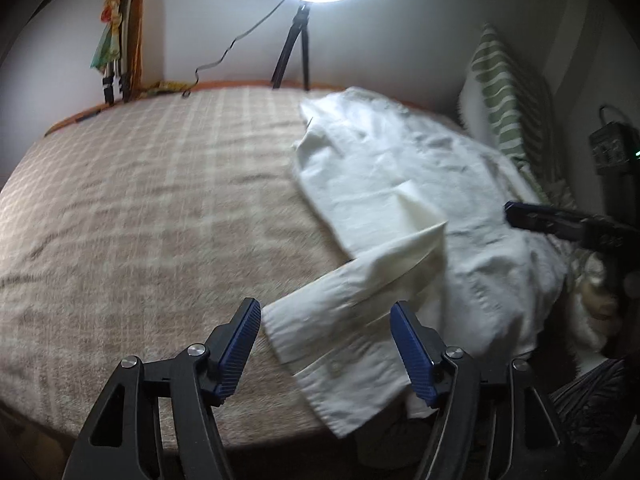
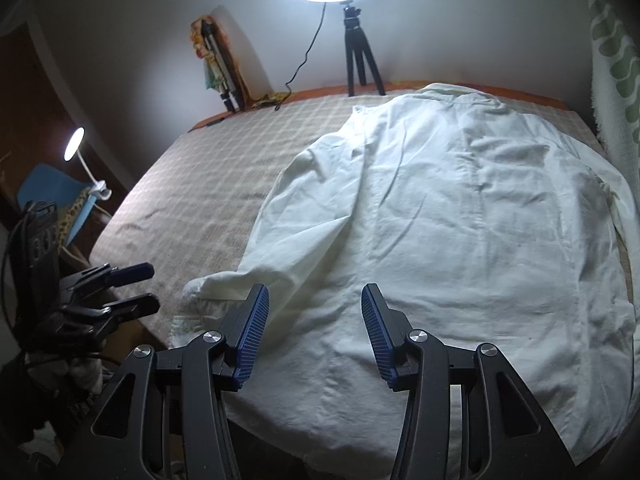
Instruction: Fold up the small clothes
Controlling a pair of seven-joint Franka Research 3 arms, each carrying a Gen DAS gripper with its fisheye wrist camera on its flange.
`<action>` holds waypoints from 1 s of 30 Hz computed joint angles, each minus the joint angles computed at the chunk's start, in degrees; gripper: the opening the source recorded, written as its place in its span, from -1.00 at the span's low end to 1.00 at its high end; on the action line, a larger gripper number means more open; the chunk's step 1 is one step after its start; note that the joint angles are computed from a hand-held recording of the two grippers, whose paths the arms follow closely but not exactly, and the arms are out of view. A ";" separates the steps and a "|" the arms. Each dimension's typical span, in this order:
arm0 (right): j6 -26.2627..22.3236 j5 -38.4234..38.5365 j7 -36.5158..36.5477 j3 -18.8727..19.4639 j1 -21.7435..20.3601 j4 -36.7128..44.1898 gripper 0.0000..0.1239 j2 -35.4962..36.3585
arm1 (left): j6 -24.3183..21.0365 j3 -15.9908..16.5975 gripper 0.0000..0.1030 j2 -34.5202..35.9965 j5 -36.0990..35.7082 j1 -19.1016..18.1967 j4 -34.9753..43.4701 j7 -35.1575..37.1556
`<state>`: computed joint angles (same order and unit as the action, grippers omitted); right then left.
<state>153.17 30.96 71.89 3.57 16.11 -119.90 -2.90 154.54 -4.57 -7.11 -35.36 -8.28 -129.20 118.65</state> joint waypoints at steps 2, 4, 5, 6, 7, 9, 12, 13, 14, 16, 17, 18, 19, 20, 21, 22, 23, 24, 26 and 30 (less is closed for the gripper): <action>-0.27 -0.53 0.45 0.23 0.18 0.53 -0.24 0.56 | -1.10 -0.61 0.29 2.09 4.24 0.88 0.96 -3.57; -0.01 -1.04 0.85 0.39 0.30 0.93 -0.24 0.98 | -1.64 -1.18 0.08 3.44 7.00 1.53 1.47 -5.90; 0.10 -1.17 1.02 0.44 0.35 1.14 -0.24 1.11 | -2.13 -1.40 -0.26 4.00 7.33 1.69 1.73 -6.19; 0.20 -1.19 1.13 0.48 0.40 1.24 -0.24 1.13 | -2.82 -1.58 -0.52 4.42 7.30 1.88 2.02 -6.21; 0.34 -0.88 0.98 0.48 0.44 1.39 -0.24 1.15 | -2.36 -1.81 -0.55 4.54 6.84 2.02 1.87 -6.21; 0.64 -0.56 0.84 0.51 0.51 1.55 -0.24 1.14 | -3.84 -1.72 -0.98 3.82 2.41 2.00 2.03 -3.02; 0.83 -0.47 0.87 0.45 0.50 1.56 -0.24 1.07 | -4.16 -1.44 -0.98 0.91 -5.60 0.93 1.23 3.28; 0.85 -0.40 0.89 0.40 0.45 1.50 -0.24 1.04 | -4.97 -1.16 -0.98 0.13 -7.59 0.37 1.27 5.08; 0.73 -0.28 0.91 0.30 0.36 1.38 -0.24 0.92 | -6.36 -0.82 -0.98 -1.05 -10.49 -0.50 1.23 7.88; 0.48 0.07 1.00 0.06 0.11 1.08 -0.24 0.65 | -8.51 -0.40 -0.98 -2.89 -14.20 -2.11 1.02 12.16; 0.37 0.49 0.90 -0.08 -0.03 0.89 -0.24 0.48 | -9.98 -0.24 -0.96 -3.63 -15.83 -3.03 1.06 14.54; 0.20 1.10 0.80 -0.24 -0.17 0.71 -0.24 0.32 | -12.49 0.05 -0.89 -4.16 -17.61 -4.01 1.34 17.21; -0.01 1.84 0.66 -0.44 -0.34 0.55 -0.24 0.18 | -14.36 -0.13 -0.76 -4.27 -17.71 -4.50 1.92 17.94; -0.49 2.75 0.53 -0.71 -0.58 0.42 -0.24 0.05 | -16.41 -0.24 -0.39 -4.23 -17.86 -4.95 2.48 18.79; -0.94 3.32 0.52 -0.87 -0.78 0.33 -0.24 -0.03 | -17.55 -0.72 -0.19 -4.38 -17.46 -5.32 2.70 19.16; -1.46 3.97 0.30 -1.03 -0.96 0.26 -0.24 -0.09 | -17.75 -1.02 -0.20 -4.58 -17.54 -5.59 2.66 19.64; -1.94 4.35 0.12 -1.11 -1.10 0.13 -0.24 -0.22 | -18.20 -1.22 -0.20 -4.65 -17.56 -5.91 2.82 20.32; -2.42 4.30 0.12 -1.16 -1.26 0.03 -0.24 -0.27 | -18.35 -1.27 -0.20 -4.65 -17.44 -5.98 2.92 20.66; -3.27 3.25 0.28 -1.11 -1.47 -0.38 -0.24 -0.50 | -15.88 -1.75 -0.20 -4.40 -15.94 -5.63 2.82 19.43; -5.25 -0.46 1.53 -0.90 -1.73 -1.58 -0.24 -0.92 | -10.15 -2.71 -0.30 0.23 -6.01 -3.01 4.83 5.28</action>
